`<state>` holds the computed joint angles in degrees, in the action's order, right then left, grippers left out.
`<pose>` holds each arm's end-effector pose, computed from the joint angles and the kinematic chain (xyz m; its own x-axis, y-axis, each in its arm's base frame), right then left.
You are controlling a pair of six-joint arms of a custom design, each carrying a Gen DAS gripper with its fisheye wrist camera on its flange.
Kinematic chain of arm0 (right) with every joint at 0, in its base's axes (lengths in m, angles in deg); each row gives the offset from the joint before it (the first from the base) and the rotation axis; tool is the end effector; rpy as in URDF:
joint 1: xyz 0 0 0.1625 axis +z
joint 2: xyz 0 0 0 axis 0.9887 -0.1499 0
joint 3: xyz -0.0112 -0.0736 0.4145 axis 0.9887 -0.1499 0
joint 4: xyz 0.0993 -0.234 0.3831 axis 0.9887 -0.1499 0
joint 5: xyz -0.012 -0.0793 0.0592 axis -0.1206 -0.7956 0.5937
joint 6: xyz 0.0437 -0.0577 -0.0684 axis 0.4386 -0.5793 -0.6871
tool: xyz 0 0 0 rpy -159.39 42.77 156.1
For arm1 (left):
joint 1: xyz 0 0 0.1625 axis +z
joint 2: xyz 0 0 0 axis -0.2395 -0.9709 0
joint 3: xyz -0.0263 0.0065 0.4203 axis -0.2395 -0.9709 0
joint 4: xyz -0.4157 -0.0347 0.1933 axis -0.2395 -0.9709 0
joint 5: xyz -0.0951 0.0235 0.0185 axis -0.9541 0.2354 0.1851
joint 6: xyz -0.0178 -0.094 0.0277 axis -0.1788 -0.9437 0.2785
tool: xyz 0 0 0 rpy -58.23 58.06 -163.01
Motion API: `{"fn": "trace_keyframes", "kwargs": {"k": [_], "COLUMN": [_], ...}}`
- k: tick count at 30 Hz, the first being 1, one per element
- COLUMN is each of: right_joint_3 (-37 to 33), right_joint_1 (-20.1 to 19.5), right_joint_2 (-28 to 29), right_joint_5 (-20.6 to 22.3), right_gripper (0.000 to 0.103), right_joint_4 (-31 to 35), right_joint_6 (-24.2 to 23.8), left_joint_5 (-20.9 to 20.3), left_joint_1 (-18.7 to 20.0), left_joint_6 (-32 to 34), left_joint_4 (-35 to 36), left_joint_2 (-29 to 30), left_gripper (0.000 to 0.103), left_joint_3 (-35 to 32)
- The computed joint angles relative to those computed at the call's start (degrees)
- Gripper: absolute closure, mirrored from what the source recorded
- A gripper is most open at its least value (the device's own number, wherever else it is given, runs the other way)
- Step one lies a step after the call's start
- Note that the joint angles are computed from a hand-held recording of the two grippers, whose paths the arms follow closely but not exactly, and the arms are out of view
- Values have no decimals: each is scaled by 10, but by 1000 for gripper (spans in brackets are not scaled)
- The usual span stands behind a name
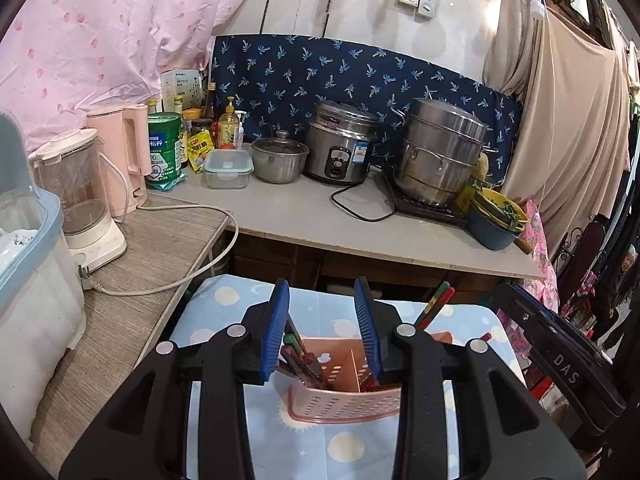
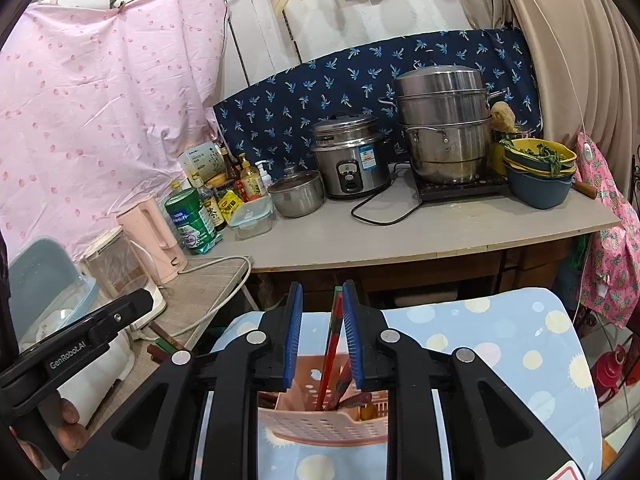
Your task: Organize utensils
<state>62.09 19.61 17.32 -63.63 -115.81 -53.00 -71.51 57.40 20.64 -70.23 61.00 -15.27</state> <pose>0.2160 -0.6922 0.4641 -0.8582 0.2265 0.4605 -0.3556 0.3847 -0.8518 -0.5384 -0.7741 0.1851 -0.7625 0.4036 -0.5057 0.6449 0.5373 -0.5435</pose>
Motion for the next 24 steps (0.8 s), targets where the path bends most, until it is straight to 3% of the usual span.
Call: {"fn": "trace_keyframes", "kwargs": {"k": [7, 24], "right_joint_3": [46, 162], "right_joint_1": [7, 19], "right_joint_2": [-23, -65], "right_joint_5": [-11, -38], "right_gripper": [73, 69], "right_joint_4": [-15, -52], "right_joint_6": [-1, 0], "left_joint_5": [31, 64], "left_joint_1": [-9, -17], "left_joint_6": [6, -22], "left_joint_4": [-18, -21], "left_joint_2": [-36, -111], "left_gripper": [69, 69], "left_joint_3": [72, 218]}}
